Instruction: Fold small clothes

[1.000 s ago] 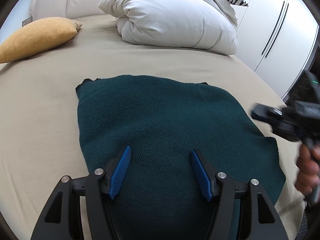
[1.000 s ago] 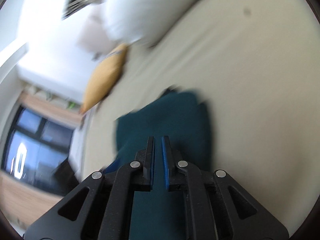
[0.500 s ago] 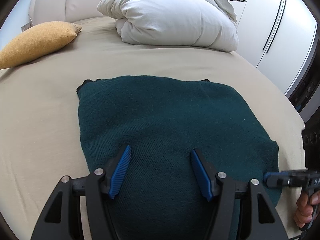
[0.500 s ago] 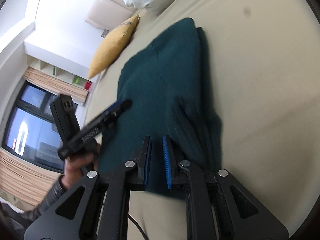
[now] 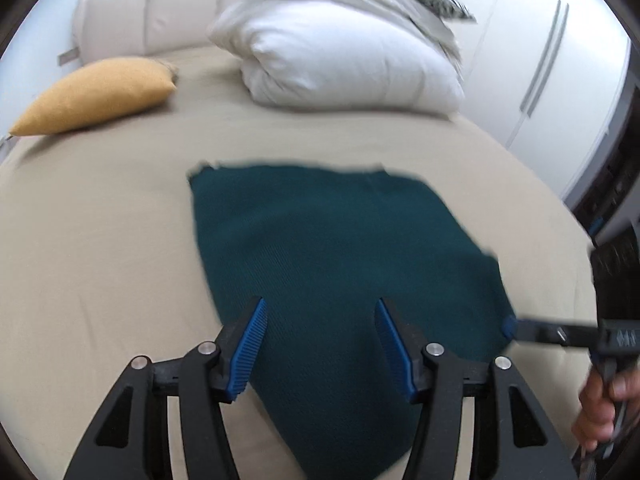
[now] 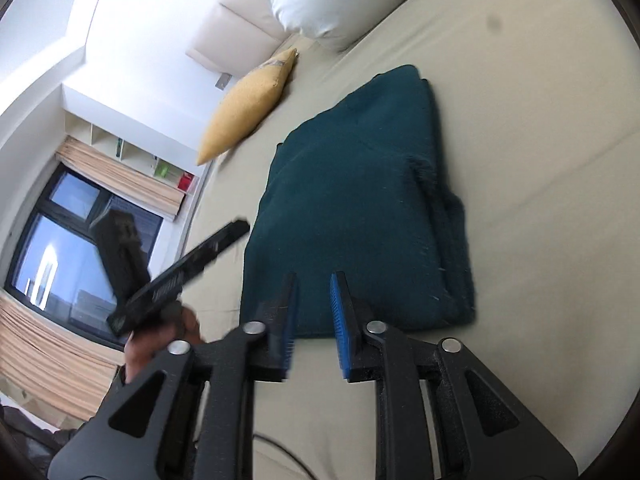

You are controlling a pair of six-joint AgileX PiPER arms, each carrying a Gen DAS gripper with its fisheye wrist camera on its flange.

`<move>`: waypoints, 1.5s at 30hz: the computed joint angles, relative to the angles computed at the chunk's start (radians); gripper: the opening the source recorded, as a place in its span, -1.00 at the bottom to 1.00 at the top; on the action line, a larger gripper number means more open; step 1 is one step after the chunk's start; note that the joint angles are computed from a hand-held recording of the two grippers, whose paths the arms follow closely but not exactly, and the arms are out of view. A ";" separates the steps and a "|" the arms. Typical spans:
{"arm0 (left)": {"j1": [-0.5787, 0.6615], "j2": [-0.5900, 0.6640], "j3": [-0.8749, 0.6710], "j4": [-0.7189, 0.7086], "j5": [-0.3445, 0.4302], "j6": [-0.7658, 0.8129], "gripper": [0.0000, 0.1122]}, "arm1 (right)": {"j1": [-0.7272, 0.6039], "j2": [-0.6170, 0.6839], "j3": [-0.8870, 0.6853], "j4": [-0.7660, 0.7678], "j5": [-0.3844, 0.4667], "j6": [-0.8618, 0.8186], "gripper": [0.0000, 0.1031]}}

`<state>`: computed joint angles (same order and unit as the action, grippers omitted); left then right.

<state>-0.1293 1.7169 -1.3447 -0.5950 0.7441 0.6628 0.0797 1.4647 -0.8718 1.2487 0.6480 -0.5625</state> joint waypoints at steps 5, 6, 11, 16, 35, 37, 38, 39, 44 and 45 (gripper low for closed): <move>-0.034 -0.045 0.141 0.057 -0.136 0.020 0.05 | 0.052 0.113 -0.031 -0.101 -0.019 0.085 -0.55; -0.034 -0.054 0.155 0.065 -0.142 0.029 0.06 | 0.042 0.096 0.009 -0.036 -0.018 0.032 -0.55; 0.027 -0.082 0.169 0.036 -0.080 0.064 0.11 | 0.008 -0.043 0.070 -0.135 0.002 0.132 -0.47; 0.152 -0.043 0.079 -0.106 0.020 0.058 0.33 | -0.045 -0.113 0.005 -0.237 -0.040 0.227 0.46; 0.142 0.365 -0.376 -0.184 0.352 -0.185 0.08 | -0.157 0.531 -0.593 -0.233 0.258 0.277 -0.41; 0.154 0.357 -0.375 -0.192 0.374 -0.180 -0.13 | -0.138 0.518 -0.593 -0.278 0.232 0.311 -0.45; 0.158 0.353 -0.373 -0.197 0.380 -0.177 -0.17 | -0.117 0.494 -0.586 -0.326 0.202 0.341 -0.48; 0.168 0.341 -0.362 -0.201 0.389 -0.170 -0.24 | -0.102 0.477 -0.580 -0.359 0.183 0.365 -0.51; 0.196 0.218 -0.283 -0.178 0.396 -0.126 -0.31 | -0.016 0.346 -0.525 -0.478 0.107 0.469 -0.58; 0.214 0.185 -0.260 -0.182 0.410 -0.105 -0.32 | 0.002 0.321 -0.514 -0.491 0.101 0.483 -0.58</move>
<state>0.0847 1.9015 -1.6046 -0.7768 1.1536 0.5574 0.0819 1.7860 -1.3862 0.7581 0.7490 -0.0798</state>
